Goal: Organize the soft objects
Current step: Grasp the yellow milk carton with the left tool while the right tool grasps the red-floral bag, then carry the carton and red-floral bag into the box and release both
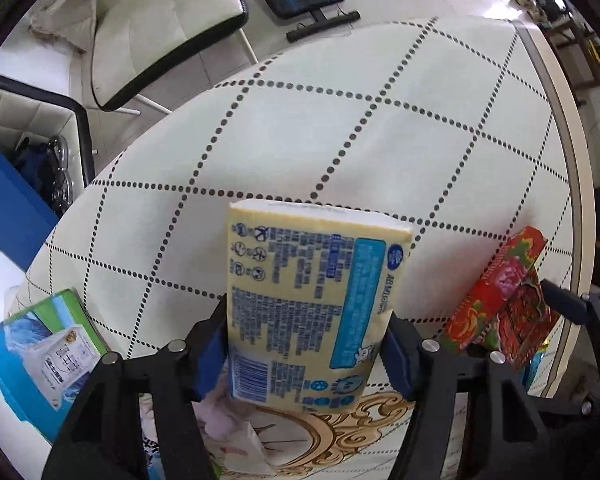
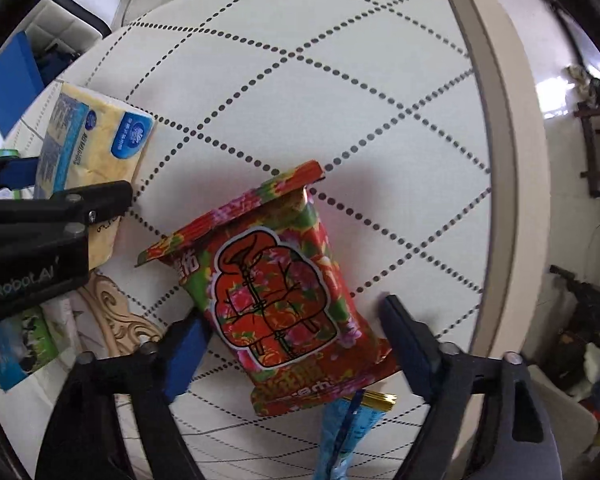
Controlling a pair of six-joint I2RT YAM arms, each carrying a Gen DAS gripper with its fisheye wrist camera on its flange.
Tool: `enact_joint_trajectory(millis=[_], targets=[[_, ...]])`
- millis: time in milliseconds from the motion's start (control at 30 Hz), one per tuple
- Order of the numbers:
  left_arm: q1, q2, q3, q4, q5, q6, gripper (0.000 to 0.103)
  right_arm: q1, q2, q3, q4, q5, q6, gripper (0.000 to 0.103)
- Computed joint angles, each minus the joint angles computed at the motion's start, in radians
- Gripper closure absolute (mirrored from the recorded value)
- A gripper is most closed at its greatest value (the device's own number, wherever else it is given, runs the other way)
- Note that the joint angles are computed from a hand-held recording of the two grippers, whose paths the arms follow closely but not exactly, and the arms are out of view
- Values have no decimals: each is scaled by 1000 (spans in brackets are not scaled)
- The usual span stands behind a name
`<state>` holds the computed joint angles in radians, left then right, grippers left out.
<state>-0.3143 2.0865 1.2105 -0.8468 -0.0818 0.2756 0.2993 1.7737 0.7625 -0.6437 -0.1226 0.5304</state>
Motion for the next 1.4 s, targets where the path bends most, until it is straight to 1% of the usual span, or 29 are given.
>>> enact_joint_trajectory(millis=[33, 100, 233, 300, 433, 467, 533, 600, 633, 667, 700, 733, 833, 867, 933, 967, 1067, 1133, 1167, 1200, 1267, 1300, 1367, 1400], targets=[[3, -20, -23, 17, 7, -11, 40, 13, -7, 8, -7, 8, 11, 41], [13, -52, -50, 22, 16, -26, 41, 30, -12, 17, -23, 14, 35, 48], [47, -175, -129, 21, 52, -39, 41, 39, -66, -3, -43, 2, 89, 53], [66, -241, -156, 2, 61, -28, 41, 30, -133, -23, -67, -19, 113, 53], [153, -435, -191, -96, 123, 27, 41, 104, -313, -11, -178, -21, 213, 54], [181, -482, -194, -122, 139, 42, 41, 144, -373, 16, -233, -12, 253, 54], [263, -558, -178, -187, 186, 88, 41, 208, -443, 62, -301, 7, 315, 54], [367, -607, -135, -270, 236, 157, 41, 309, -490, 141, -371, 31, 414, 54], [442, -620, -95, -332, 270, 217, 41, 373, -493, 198, -403, 50, 470, 54], [497, -625, -68, -368, 287, 262, 41, 390, -492, 228, -418, 56, 482, 54], [553, -624, -35, -403, 300, 309, 41, 440, -474, 290, -438, 70, 521, 54], [635, -618, 13, -449, 317, 380, 41, 497, -445, 346, -447, 85, 565, 54], [807, -548, 163, -531, 332, 523, 41, 622, -271, 573, -453, 115, 644, 54], [867, -505, 233, -557, 333, 573, 41, 650, -206, 662, -465, 120, 651, 54], [954, -422, 354, -593, 330, 631, 41, 694, -119, 757, -466, 130, 665, 54], [995, -370, 422, -608, 325, 656, 41, 712, -49, 848, -482, 130, 672, 54], [1074, -203, 625, -631, 307, 682, 41, 736, 143, 1063, -500, 118, 680, 54], [1101, -102, 731, -635, 286, 686, 41, 732, 279, 1221, -530, 97, 676, 54], [1106, -44, 783, -628, 268, 683, 41, 728, 323, 1263, -530, 85, 680, 54], [1109, -28, 785, -611, 253, 683, 41, 724, 395, 1351, -557, 65, 674, 54], [1112, 55, 842, -586, 218, 682, 41, 719, 535, 1541, -631, 43, 679, 54], [1104, 86, 855, -574, 203, 675, 41, 715, 628, 1667, -676, 23, 671, 54], [1090, 165, 901, -555, 174, 653, 41, 703, 762, 1854, -760, -3, 667, 54], [1089, 224, 967, -578, 163, 652, 41, 700, 848, 1979, -802, -17, 664, 54]])
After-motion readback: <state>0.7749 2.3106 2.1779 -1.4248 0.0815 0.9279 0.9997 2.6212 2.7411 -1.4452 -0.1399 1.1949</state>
